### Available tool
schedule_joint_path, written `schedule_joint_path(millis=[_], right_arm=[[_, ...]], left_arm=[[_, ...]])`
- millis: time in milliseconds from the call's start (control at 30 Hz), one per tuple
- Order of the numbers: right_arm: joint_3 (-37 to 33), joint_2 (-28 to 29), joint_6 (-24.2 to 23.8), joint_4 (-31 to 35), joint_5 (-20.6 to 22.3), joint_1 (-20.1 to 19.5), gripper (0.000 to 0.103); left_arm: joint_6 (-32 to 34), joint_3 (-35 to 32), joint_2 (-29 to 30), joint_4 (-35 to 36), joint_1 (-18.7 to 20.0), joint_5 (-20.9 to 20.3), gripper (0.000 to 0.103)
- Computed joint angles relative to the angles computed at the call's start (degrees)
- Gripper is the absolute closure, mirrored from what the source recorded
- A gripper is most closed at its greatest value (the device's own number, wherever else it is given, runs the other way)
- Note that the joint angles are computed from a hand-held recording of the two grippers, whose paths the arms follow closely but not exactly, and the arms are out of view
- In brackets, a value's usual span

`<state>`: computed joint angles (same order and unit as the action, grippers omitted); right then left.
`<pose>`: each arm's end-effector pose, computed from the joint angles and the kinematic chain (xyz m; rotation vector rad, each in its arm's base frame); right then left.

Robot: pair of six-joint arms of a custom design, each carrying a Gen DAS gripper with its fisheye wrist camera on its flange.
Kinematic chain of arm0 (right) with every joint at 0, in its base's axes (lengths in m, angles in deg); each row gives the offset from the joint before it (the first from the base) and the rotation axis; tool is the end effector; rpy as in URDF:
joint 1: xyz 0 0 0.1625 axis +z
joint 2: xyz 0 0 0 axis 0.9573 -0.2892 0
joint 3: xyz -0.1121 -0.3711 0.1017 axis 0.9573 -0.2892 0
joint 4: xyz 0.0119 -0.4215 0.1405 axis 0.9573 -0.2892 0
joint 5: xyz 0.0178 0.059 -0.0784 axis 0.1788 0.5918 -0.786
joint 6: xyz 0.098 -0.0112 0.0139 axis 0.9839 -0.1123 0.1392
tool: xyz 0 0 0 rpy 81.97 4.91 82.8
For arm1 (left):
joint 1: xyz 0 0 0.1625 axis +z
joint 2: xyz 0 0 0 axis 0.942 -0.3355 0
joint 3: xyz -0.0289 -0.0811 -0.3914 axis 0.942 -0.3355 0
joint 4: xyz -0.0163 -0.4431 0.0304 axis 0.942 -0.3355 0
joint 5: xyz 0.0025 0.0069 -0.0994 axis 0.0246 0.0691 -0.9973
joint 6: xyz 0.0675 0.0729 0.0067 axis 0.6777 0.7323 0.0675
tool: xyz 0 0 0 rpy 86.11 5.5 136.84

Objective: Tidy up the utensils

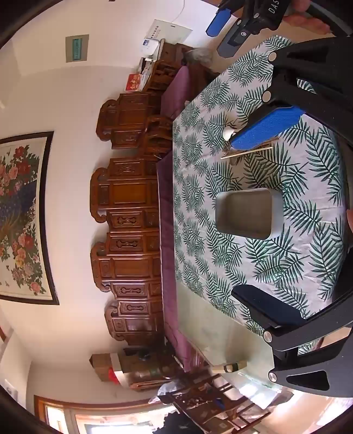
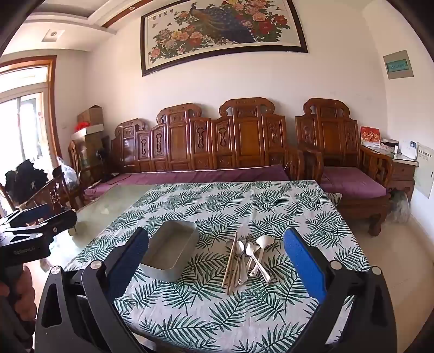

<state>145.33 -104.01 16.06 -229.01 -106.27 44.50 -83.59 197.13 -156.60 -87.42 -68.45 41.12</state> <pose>0.2264 -0.2495 0.3972 0.7490 -2.2343 1.3393 -0.4455 -0.2383 0.2016 0.5063 2.0268 -1.2554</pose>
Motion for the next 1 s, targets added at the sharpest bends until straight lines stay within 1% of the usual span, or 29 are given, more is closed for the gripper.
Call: schedule_joint_path(millis=[1000], right_arm=[[-0.29, -0.13, 0.35, 0.91, -0.25, 0.18, 0.003]], left_arm=[[-0.18, 0.01, 0.67, -0.67, -0.34, -0.22, 0.006]])
